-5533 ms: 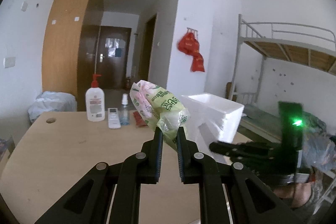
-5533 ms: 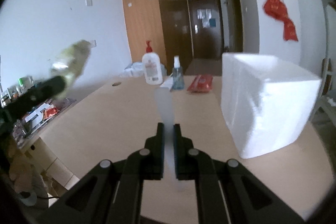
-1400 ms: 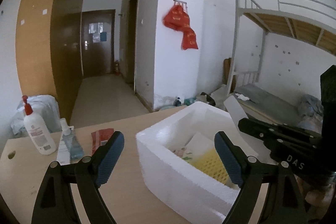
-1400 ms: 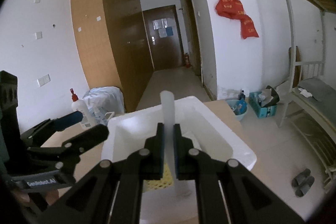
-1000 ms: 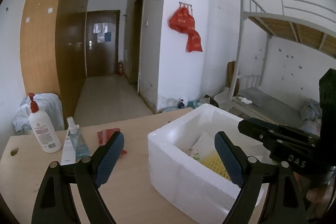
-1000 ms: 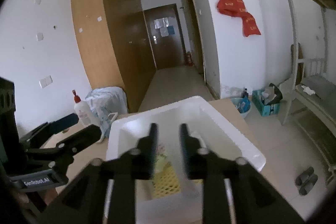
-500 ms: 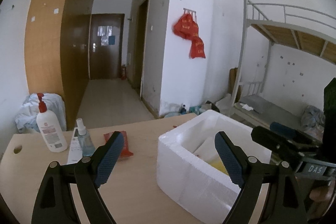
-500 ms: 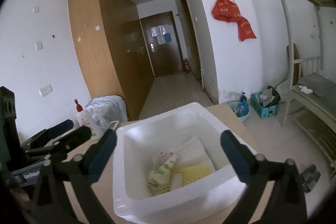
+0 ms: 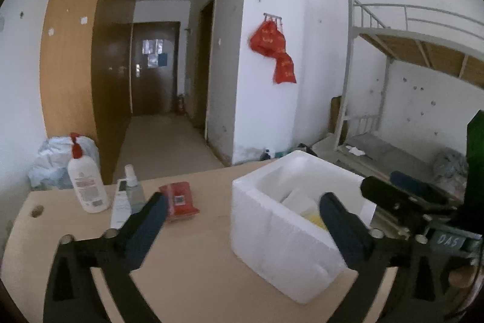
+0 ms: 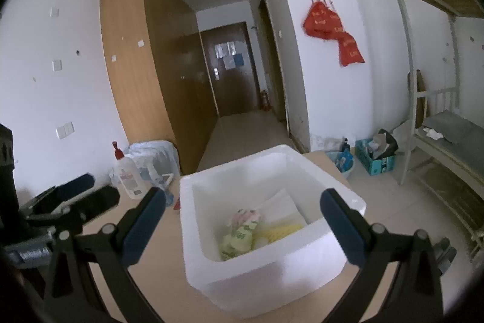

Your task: Organize soft objects

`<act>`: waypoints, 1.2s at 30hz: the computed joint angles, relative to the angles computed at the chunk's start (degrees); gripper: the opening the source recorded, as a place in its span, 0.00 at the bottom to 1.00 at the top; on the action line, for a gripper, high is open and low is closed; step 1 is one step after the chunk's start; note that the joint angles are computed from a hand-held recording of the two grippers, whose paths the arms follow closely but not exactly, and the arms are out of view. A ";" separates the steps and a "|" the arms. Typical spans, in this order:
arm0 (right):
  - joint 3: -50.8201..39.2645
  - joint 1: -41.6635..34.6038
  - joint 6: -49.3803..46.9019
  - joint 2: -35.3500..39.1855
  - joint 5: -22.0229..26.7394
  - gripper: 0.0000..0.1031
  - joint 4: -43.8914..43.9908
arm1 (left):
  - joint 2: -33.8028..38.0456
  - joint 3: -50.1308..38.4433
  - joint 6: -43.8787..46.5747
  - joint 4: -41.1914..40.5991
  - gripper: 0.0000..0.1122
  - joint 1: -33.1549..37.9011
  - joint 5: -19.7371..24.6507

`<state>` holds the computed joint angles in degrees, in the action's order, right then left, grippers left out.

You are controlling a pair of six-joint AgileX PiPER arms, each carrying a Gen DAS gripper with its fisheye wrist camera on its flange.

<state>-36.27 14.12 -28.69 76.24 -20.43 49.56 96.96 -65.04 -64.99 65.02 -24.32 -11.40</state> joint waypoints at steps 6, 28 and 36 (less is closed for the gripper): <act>1.67 3.93 -8.37 -2.02 -2.54 1.00 10.68 | -4.17 5.86 9.63 -11.04 0.92 1.78 -2.54; 7.84 29.03 -15.04 -5.81 -22.97 1.00 28.12 | -20.98 28.01 35.47 -29.49 0.92 8.12 -11.48; 5.72 37.79 -15.49 -2.69 -29.59 1.00 29.91 | -27.63 33.60 38.18 -33.16 0.92 13.44 -12.80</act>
<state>-30.56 51.91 -44.18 73.56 -50.02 79.47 69.33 -31.44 -26.81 31.86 -10.89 -24.20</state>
